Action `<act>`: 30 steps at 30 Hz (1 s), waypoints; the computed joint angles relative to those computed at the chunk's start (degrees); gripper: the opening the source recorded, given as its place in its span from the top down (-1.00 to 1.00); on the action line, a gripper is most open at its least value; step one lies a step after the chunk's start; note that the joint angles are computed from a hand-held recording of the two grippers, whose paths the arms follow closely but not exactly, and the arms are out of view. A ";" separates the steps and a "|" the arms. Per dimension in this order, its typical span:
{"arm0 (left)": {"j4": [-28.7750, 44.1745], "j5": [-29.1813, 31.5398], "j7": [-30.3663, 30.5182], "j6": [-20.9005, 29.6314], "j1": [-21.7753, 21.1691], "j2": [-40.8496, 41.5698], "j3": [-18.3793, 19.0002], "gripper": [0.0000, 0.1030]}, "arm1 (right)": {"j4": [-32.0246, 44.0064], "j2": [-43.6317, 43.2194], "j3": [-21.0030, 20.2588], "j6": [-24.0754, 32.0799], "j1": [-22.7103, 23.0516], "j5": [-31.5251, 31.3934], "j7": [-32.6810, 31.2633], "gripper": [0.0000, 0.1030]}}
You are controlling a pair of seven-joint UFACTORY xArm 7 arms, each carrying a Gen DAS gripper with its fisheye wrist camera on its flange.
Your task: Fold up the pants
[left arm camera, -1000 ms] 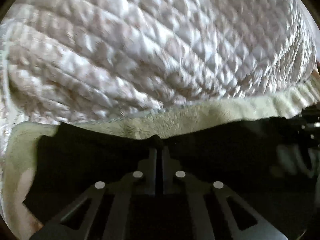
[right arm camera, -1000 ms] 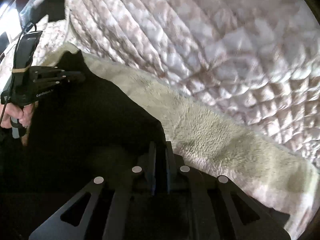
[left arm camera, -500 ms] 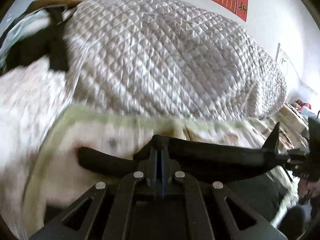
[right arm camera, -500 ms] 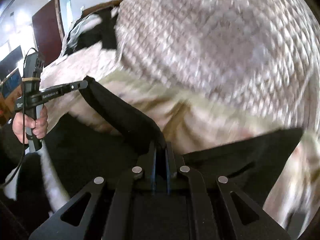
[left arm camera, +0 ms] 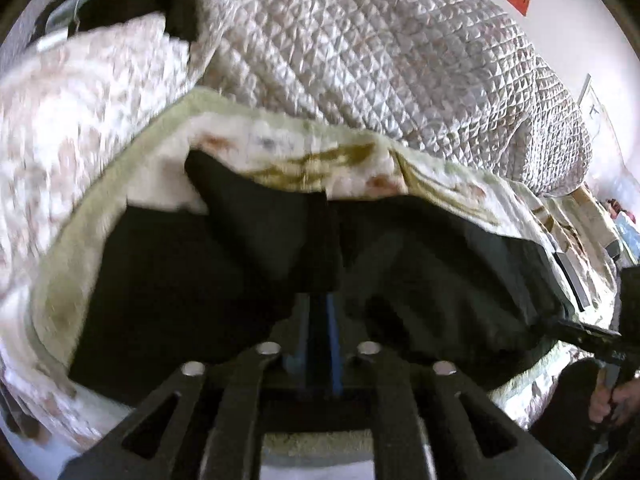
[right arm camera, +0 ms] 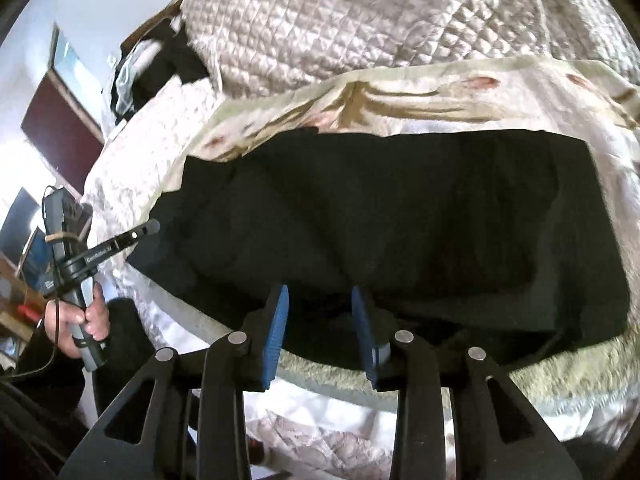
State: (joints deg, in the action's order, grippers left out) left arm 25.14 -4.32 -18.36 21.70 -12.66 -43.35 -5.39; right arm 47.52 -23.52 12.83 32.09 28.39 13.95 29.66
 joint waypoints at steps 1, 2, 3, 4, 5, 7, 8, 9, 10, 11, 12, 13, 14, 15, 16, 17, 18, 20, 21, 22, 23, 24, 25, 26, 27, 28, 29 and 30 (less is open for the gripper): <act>0.75 0.59 -0.40 -0.33 0.78 0.67 -0.73 0.28 | -0.49 -0.75 0.58 0.15 -0.54 -0.56 1.39 0.34; 1.94 1.20 -0.86 -0.60 1.50 2.11 -1.50 0.16 | -1.48 -2.10 1.17 0.38 -1.09 -0.96 3.39 0.34; 3.11 1.54 -0.88 -1.01 1.51 3.90 -1.79 0.07 | -2.36 -3.15 1.61 0.34 -1.60 -1.18 5.44 0.34; 4.33 1.80 -0.54 -1.23 1.19 5.87 -1.81 0.06 | -3.42 -4.16 1.70 0.10 -1.82 -1.03 7.12 0.34; 5.61 2.35 -0.41 -1.32 1.20 8.02 -2.31 0.06 | -4.50 -5.23 1.90 0.00 -2.15 -1.03 8.99 0.34; 8.04 4.68 -0.92 -0.64 2.47 11.86 -4.33 0.06 | -5.88 -6.85 2.25 0.42 -2.88 -1.54 12.36 0.33; 9.53 6.36 -1.59 -0.31 3.50 14.23 -5.62 0.06 | -6.46 -7.39 1.90 0.54 -2.78 -1.31 13.32 0.33; 10.75 7.76 -2.29 -0.36 4.22 16.41 -6.43 0.06 | -7.45 -8.30 1.39 0.64 -2.62 -0.73 14.34 0.33; 11.67 9.18 -3.45 -0.04 5.00 17.89 -7.20 0.06 | -8.05 -8.82 1.09 0.62 -2.55 -0.44 15.13 0.34; 12.90 11.06 -4.86 0.29 6.07 19.80 -8.12 0.06 | -8.52 -9.30 0.89 0.79 -2.65 -0.35 15.95 0.33; 13.46 12.29 -5.65 0.31 6.30 20.88 -8.21 0.06 | -8.85 -9.71 0.92 1.17 -3.11 -0.67 16.96 0.33; 14.23 13.50 -6.45 0.46 6.51 22.15 -8.30 0.06 | -9.09 -9.97 0.99 1.45 -3.58 -1.12 17.82 0.33; 15.15 15.07 -7.64 1.10 6.97 23.40 -8.66 0.11 | -9.29 -10.16 1.03 1.97 -4.02 -1.46 18.79 0.28; 15.75 16.72 -8.74 1.50 7.27 24.33 -8.89 0.19 | -9.65 -10.35 0.89 2.53 -4.37 -1.49 19.84 0.23; 16.06 18.33 -9.70 1.72 7.39 24.89 -9.01 0.45 | -10.20 -10.57 0.45 2.47 -4.27 -1.07 20.39 0.21; 16.26 20.23 -10.97 1.76 7.72 25.23 -9.26 0.69 | -10.71 -10.71 -0.04 2.32 -4.13 -0.41 20.99 0.21; 16.23 21.62 -12.08 1.64 7.84 25.18 -9.20 0.81 | -11.65 -11.22 -0.54 1.40 -3.81 0.61 21.61 0.21; 15.19 21.39 -12.93 0.52 7.04 23.92 -7.69 0.91 | -12.92 -12.18 -0.76 -0.05 -3.74 1.15 22.54 0.21; 14.14 21.62 -14.44 -0.72 7.47 22.52 -7.44 0.91 | -13.17 -12.59 -0.35 -0.27 -4.48 0.37 23.30 0.21; 12.97 21.97 -15.91 -1.81 8.13 20.72 -7.42 0.91 | -13.40 -13.05 0.34 -0.59 -5.61 -0.86 24.37 0.21; 11.10 22.64 -18.06 -3.03 9.46 17.76 -7.77 0.91 | -13.63 -13.50 0.89 -0.94 -6.68 -1.95 25.52 0.21; 9.26 23.12 -20.01 -3.79 10.96 14.76 -8.25 0.91 | -14.02 -13.90 1.21 -1.57 -7.43 -2.64 26.65 0.21; 7.48 22.86 -21.28 -4.10 11.84 11.90 -8.32 0.91 | -14.46 -14.29 1.34 -2.38 -8.08 -3.14 27.76 0.21; 5.18 22.20 -22.45 -3.99 12.58 8.15 -8.06 0.92 | -14.85 -14.57 1.54 -3.14 -8.81 -3.62 29.04 0.21; 2.96 21.63 -23.57 -3.50 13.53 4.45 -8.07 0.92 | -15.25 -14.98 1.71 -3.54 -9.59 -4.16 30.38 0.21; 1.08 20.93 -23.95 -2.89 14.06 1.48 -7.66 0.92 | -15.34 -15.07 1.92 -3.62 -10.10 -4.76 31.38 0.21; -0.76 19.96 -23.85 -2.13 13.93 -1.20 -6.93 0.91 | -15.40 -15.12 2.06 -3.60 -10.48 -5.37 32.18 0.21; -2.63 18.53 -23.06 -1.47 12.90 -3.42 -5.39 0.91 | -15.45 -15.16 2.11 -3.45 -10.79 -5.92 32.86 0.21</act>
State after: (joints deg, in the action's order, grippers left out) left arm 22.51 14.20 -41.42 20.23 0.24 -46.77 -10.78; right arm 32.07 -38.68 14.94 28.64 17.60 8.03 62.52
